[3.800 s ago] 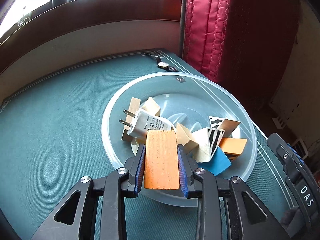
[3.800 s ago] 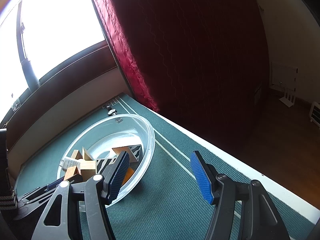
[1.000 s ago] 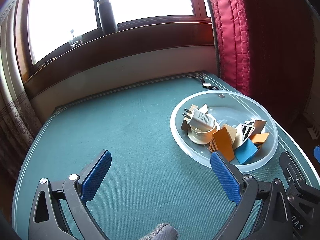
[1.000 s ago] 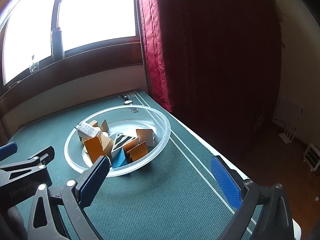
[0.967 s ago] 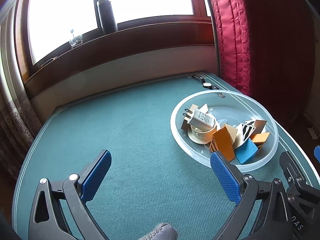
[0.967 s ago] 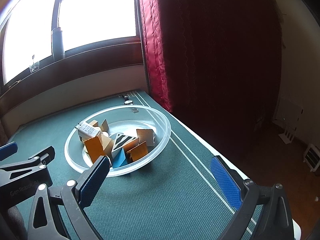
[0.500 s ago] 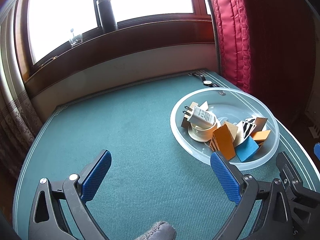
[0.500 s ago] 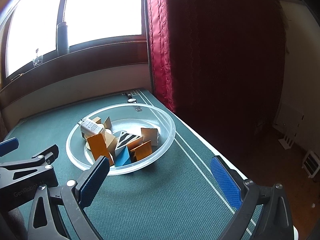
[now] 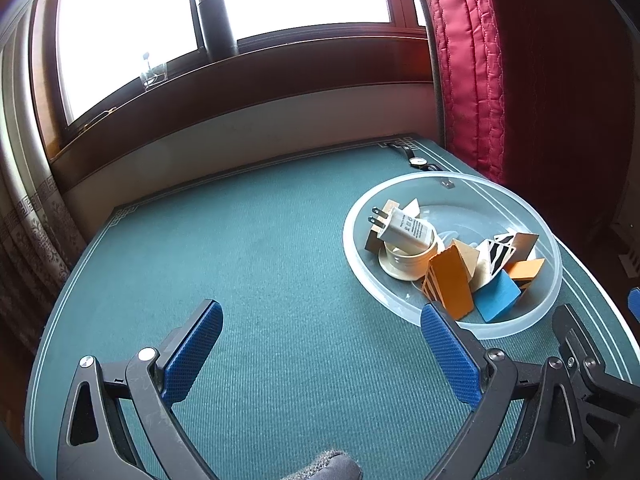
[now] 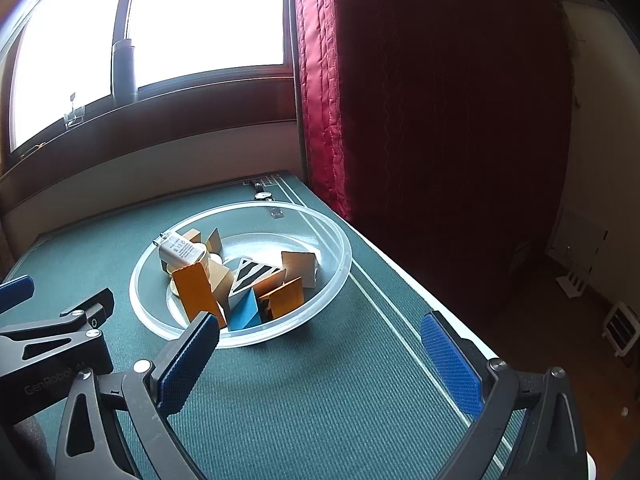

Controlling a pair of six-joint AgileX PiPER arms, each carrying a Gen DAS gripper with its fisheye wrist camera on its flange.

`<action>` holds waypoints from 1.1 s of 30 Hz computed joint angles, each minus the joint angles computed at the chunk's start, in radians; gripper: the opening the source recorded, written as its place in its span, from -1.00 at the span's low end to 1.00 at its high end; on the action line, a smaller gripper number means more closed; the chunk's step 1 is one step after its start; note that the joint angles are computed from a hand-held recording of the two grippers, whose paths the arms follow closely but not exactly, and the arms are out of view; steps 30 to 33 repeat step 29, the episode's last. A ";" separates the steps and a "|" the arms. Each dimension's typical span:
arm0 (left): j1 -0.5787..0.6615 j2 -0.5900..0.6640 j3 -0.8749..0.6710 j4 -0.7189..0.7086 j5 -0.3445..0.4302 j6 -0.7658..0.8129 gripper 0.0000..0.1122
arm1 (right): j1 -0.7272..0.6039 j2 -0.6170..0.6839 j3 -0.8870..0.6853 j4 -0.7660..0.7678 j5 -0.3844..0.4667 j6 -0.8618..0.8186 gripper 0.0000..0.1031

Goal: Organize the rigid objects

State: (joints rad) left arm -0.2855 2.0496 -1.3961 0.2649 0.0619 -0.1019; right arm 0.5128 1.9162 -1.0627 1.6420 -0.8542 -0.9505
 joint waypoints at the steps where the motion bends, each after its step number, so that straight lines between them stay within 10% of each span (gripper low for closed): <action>1: 0.000 0.002 -0.002 0.012 0.002 -0.013 0.78 | 0.000 0.000 0.000 -0.001 0.000 0.001 0.99; 15: 0.002 0.006 -0.012 0.207 0.018 -0.230 0.78 | 0.001 0.002 0.001 0.000 0.000 0.005 0.99; 33: 0.004 -0.006 0.008 0.041 -0.003 -0.038 0.78 | 0.005 -0.002 0.009 0.007 0.001 0.005 0.99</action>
